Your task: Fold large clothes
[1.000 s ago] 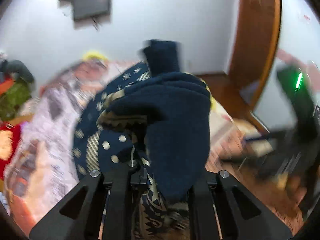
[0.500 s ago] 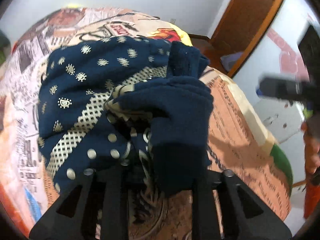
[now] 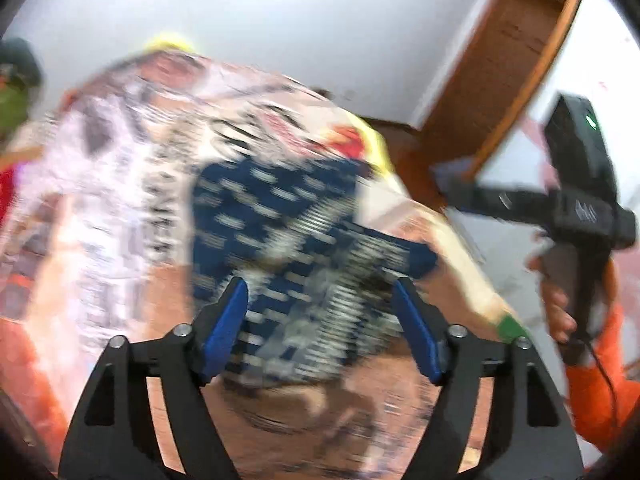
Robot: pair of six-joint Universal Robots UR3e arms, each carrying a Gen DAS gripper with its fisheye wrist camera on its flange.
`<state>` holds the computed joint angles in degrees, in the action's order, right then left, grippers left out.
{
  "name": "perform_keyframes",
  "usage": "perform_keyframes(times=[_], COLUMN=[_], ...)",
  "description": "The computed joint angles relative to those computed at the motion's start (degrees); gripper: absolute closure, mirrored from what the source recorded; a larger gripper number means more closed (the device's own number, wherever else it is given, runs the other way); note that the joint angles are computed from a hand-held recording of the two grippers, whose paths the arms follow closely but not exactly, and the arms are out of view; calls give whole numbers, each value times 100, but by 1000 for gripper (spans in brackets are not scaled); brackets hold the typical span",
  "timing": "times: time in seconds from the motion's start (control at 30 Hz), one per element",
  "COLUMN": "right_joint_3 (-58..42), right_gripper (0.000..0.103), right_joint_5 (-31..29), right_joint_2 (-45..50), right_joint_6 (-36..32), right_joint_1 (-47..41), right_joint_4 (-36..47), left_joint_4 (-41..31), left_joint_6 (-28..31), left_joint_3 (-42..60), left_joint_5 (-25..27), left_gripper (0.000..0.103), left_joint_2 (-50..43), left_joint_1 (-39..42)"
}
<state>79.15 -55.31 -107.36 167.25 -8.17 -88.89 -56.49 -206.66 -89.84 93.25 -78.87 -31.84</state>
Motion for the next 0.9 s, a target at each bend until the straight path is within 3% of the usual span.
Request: perform_keyframes(times=[0.1, 0.27, 0.4, 0.47, 0.57, 0.67, 0.9], right_joint_3=[133, 462, 880, 1216, 1680, 1987, 1605], right_gripper=[0, 0, 0, 0, 0, 0, 0], right_joint_5=[-462, -1319, -2000, -2025, -1439, -1251, -1478], right_joint_2=[290, 942, 1253, 1187, 925, 600, 579], right_joint_6=[442, 783, 621, 470, 27, -374, -717], right_joint_1=[562, 1459, 1760, 1567, 928, 646, 764], right_joint_4=[-584, -1181, -1501, -1531, -1140, -1038, -492], left_joint_4=[-329, -257, 236, 357, 620, 699, -202], left_joint_6=[-159, -105, -242, -258, -281, -295, 83], left_joint_3=[-229, -1065, -1541, -1789, -2196, -2367, -1885], left_joint_5=[289, -329, -356, -601, -899, -908, -876], left_gripper=[27, 27, 20, 17, 15, 15, 15], left_joint_2=[73, 102, 184, 328, 472, 602, 994], left_joint_1=[301, 650, 516, 651, 776, 706, 751])
